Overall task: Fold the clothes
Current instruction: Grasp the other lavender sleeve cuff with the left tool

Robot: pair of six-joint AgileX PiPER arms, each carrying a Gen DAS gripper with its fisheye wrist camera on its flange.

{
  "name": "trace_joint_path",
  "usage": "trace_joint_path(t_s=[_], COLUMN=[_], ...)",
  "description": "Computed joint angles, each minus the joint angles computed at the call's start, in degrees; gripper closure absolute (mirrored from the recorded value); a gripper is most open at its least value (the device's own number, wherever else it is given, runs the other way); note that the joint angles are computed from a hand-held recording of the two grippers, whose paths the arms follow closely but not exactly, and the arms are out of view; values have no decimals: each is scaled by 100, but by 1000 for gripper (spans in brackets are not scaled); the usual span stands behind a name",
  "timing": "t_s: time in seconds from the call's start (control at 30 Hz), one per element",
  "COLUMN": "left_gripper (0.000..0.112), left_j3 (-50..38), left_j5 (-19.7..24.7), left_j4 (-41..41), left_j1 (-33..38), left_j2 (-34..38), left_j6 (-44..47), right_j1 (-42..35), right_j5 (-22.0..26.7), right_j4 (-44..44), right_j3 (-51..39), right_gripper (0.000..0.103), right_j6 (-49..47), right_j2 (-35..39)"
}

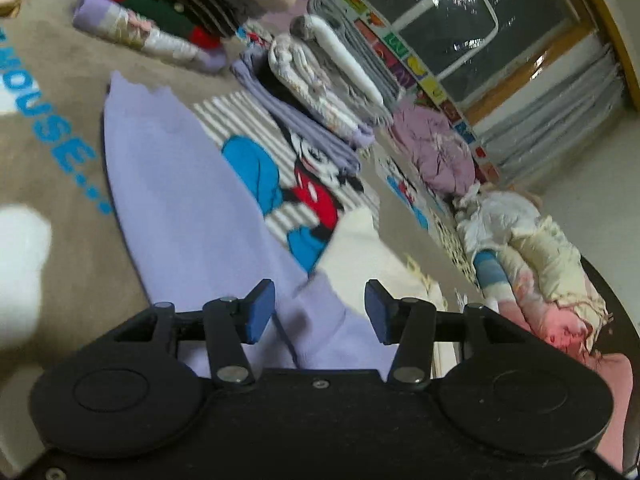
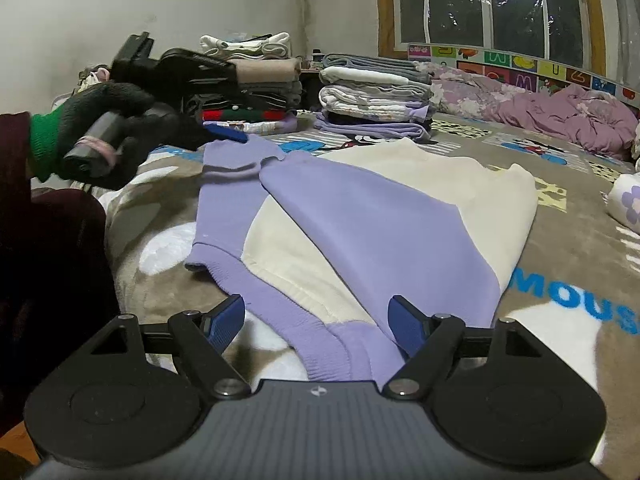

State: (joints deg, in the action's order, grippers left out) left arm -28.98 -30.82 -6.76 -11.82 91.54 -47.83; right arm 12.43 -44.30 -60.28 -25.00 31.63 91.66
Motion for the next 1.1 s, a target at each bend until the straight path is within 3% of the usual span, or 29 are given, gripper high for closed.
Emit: trace_joint_path(t_s=[0.07, 0.13, 0.27, 0.4, 0.43, 0.67, 0.8, 0.9, 1.0, 1.1], left_gripper=[65, 65, 66, 72, 76, 77, 77, 77, 101, 104], left_j3=[-81, -299, -501, -479, -458, 119, 164, 0, -124, -419], left_j5=[27, 270, 283, 14, -47, -916, -778, -655, -640, -315], left_j4=[39, -446, -1007, -1161, -1179, -174, -292, -590, -862, -1443], left_j1=[-122, -331, -618, -762, -766, -432, -507, -641, -795, -1031], left_j2=[164, 317, 621, 795, 817, 806, 715, 753, 724, 505], left_j6=[-6, 478, 1007, 1045, 994, -969, -1179, -859, -367, 648], right_j1=[-58, -117, -72, -71, -75, -10, -25, -36, -54, -79], right_j5=[-156, -320, -284, -217, -191, 64, 78, 81, 94, 83], right_j4=[178, 347, 679, 741, 721, 582, 498, 445, 375, 345], right_j3=[93, 184, 216, 193, 177, 72, 44, 21, -2, 10], right_gripper=[25, 25, 25, 25, 25, 25, 25, 25, 25, 25], right_j6=[-169, -326, -514, -563, -546, -394, -308, -242, -174, -144], right_j2=[-45, -90, -80, -33, -9, 86, 111, 112, 105, 79])
